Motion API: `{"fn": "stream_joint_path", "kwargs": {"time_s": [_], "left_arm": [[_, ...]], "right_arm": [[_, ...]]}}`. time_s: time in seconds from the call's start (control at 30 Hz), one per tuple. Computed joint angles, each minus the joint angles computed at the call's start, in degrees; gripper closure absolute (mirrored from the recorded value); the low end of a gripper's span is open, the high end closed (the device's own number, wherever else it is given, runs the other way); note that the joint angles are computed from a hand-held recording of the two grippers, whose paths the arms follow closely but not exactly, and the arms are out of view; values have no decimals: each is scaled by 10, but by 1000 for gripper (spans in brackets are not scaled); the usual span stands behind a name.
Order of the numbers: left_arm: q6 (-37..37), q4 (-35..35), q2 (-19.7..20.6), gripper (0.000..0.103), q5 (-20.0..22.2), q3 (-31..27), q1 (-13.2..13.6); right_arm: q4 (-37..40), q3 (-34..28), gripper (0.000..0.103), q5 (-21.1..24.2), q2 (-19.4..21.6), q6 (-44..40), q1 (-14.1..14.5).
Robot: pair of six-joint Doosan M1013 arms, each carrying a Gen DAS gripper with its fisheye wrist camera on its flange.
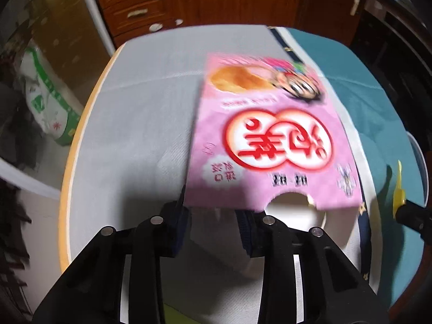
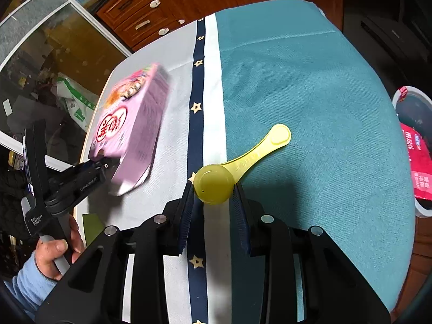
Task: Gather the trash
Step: 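Grasp the pink snack box with the left tool while the right tool holds the scoop, then carry pink box and scoop over the bin and open both tools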
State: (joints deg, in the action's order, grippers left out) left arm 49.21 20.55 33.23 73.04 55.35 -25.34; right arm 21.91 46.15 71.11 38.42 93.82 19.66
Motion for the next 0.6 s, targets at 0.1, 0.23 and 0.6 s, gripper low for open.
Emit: {"fn": "stream_joint_path", "kwargs": {"time_s": [0.1, 0.23, 0.6], "left_arm": [[31, 9, -7, 70, -11, 5, -10], [67, -7, 3, 70, -21, -18, -14], [121, -16, 18, 70, -47, -67, -41]], "right_arm": [[-6, 5, 74, -5, -5, 7, -2], [-12, 22, 74, -25, -19, 14, -8], [-27, 75, 74, -71, -62, 30, -30]]}}
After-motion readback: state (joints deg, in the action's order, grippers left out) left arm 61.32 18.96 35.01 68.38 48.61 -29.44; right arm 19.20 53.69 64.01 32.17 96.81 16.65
